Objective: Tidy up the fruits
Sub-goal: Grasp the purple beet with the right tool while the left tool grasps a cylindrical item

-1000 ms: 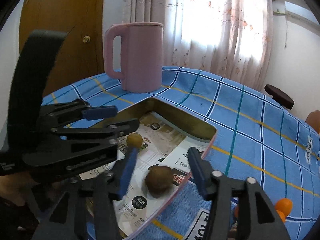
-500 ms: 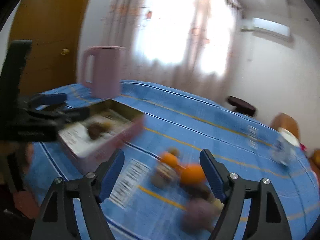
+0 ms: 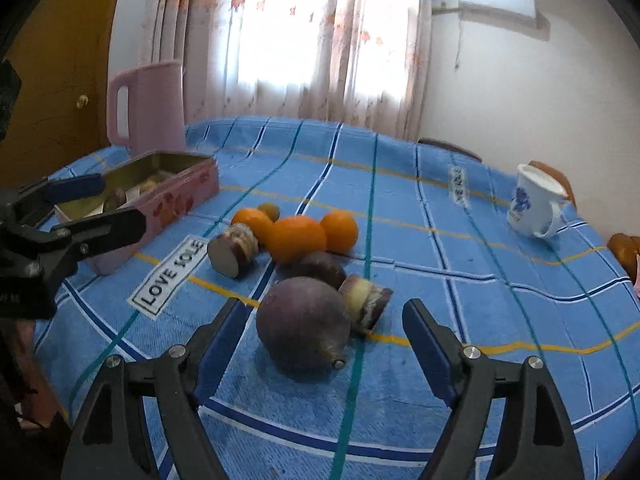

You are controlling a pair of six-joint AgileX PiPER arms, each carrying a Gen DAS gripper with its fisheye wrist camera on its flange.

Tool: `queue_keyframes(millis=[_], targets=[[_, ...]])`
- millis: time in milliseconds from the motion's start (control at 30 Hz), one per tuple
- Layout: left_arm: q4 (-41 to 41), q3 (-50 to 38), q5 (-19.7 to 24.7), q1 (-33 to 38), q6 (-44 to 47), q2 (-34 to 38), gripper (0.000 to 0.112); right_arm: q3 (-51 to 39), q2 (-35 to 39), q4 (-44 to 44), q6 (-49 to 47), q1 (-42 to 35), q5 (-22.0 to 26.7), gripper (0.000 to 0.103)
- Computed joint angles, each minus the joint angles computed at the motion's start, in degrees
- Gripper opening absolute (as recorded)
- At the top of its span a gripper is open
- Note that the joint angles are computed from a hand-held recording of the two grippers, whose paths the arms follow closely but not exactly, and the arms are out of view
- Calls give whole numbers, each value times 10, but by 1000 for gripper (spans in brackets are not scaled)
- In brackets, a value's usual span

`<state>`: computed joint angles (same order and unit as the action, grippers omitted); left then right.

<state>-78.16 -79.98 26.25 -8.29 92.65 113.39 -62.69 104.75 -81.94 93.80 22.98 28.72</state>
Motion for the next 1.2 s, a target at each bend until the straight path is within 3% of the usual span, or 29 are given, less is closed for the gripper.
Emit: queue_keyframes(millis=[100,167,200,300,400,533,633,700,800,1000,1067,1200], targets=[[0,2,-5,-9,3,2,102,-22,11,71,-80,-5,-7,80],[10,-3,-9,-15,-7,7,102,-28,16,92,-106,-7,-10,58],[16,-6,-7,-15,-12,8,102,-33,20,113,-132,-10,-16,52],[26,-10,-4,-17,-23,10,102,-25,14,108,-129,-13,-31,52],[50,-24,1,-19,-53,17,102,4,-3,20,-35,-10,-36,52],[94,-47,-5,-32,-106,26,100,9,-19,-31,29,-14,-23,52],[159,-76,-14,-48,-171,40,96,-1,-24,-40,44,-20,-9,52],[232,-104,-14,-61,-242,57,87,-8,-24,-49,56,-25,-5,52],[349,-174,41,-70,-362,94,76,-25,-15,-50,56,-29,-1,52],[440,-269,105,-76,-464,144,57,-50,1,-62,64,-39,0,52],[447,-310,150,-72,-484,167,58,-51,3,-72,73,-38,7,52],[489,-321,160,-86,-505,173,57,-50,5,-82,84,-42,-5,52]])
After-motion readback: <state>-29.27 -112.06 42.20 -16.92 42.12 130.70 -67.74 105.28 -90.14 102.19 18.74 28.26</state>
